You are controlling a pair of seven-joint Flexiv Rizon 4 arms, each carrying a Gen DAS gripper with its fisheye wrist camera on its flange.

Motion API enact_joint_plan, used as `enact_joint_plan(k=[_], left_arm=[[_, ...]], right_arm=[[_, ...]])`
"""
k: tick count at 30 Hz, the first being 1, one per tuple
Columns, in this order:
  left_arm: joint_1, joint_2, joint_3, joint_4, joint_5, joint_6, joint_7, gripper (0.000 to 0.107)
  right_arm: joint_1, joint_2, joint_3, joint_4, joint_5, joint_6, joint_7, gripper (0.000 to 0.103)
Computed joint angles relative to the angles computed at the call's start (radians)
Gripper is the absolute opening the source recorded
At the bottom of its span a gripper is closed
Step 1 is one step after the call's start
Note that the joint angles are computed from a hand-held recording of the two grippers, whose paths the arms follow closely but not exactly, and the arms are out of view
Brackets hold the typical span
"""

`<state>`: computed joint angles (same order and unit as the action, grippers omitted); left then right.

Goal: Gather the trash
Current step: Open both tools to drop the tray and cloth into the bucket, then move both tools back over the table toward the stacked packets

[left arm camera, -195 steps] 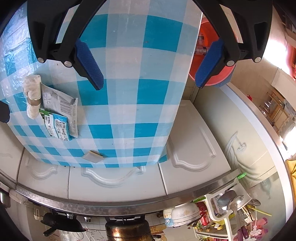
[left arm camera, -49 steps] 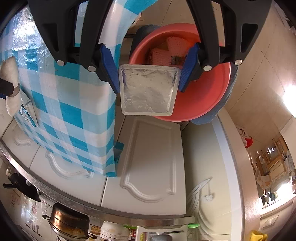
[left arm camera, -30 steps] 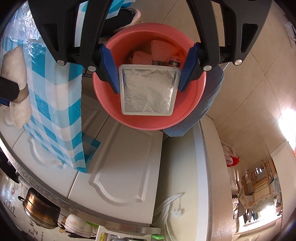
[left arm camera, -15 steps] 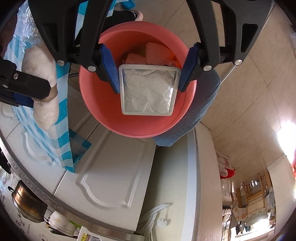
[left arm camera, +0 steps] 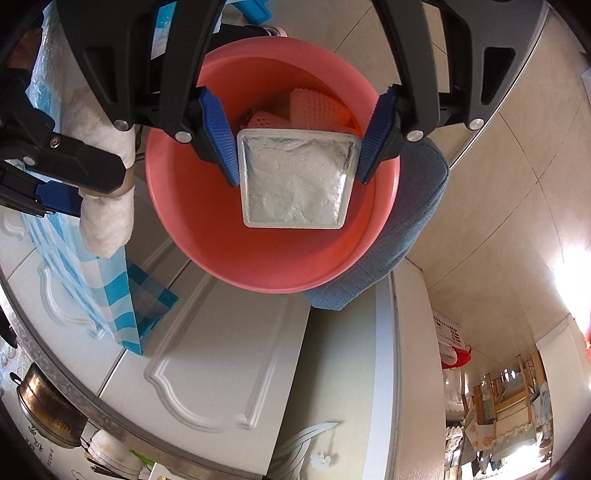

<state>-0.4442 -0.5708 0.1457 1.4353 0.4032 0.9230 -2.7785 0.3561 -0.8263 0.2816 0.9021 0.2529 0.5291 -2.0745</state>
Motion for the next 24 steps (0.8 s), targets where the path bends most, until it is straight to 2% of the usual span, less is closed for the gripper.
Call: enact_joint_plan(k=[5, 8, 10, 13, 15, 17, 20, 24], left_arm=[[0.005, -0.011, -0.006, -0.008, -0.009, -0.002, 0.012, 0.064], [0.006, -0.019, -0.007, -0.013, -0.017, -0.002, 0.016, 0.065], [0.007, -0.024, -0.009, -0.016, -0.023, -0.003, 0.023, 0.068], [0.000, -0.031, -0.003, -0.029, -0.023, -0.026, 0.026, 0.079], [0.000, -0.031, -0.004, -0.026, -0.024, -0.021, 0.024, 0.079], [-0.002, -0.030, -0.002, -0.028, -0.024, -0.024, 0.020, 0.084], [-0.007, -0.030, -0.001, -0.036, -0.019, -0.038, 0.021, 0.087], [-0.019, -0.039, 0.003, -0.074, -0.001, -0.093, 0.027, 0.090]], right_arm=[[0.005, -0.011, -0.006, -0.012, -0.004, 0.006, 0.020, 0.056], [-0.003, -0.001, -0.003, 0.007, 0.006, 0.028, 0.028, 0.063], [-0.008, -0.003, 0.001, 0.003, 0.012, 0.032, 0.033, 0.071], [-0.016, 0.006, 0.003, 0.015, 0.020, 0.055, 0.033, 0.071], [-0.027, 0.012, 0.008, 0.021, 0.031, 0.064, 0.038, 0.071], [-0.034, 0.021, 0.008, 0.032, 0.039, 0.079, 0.045, 0.072], [-0.048, 0.050, 0.007, 0.073, 0.048, 0.133, 0.045, 0.083], [-0.065, 0.079, 0.009, 0.112, 0.050, 0.186, 0.040, 0.085]])
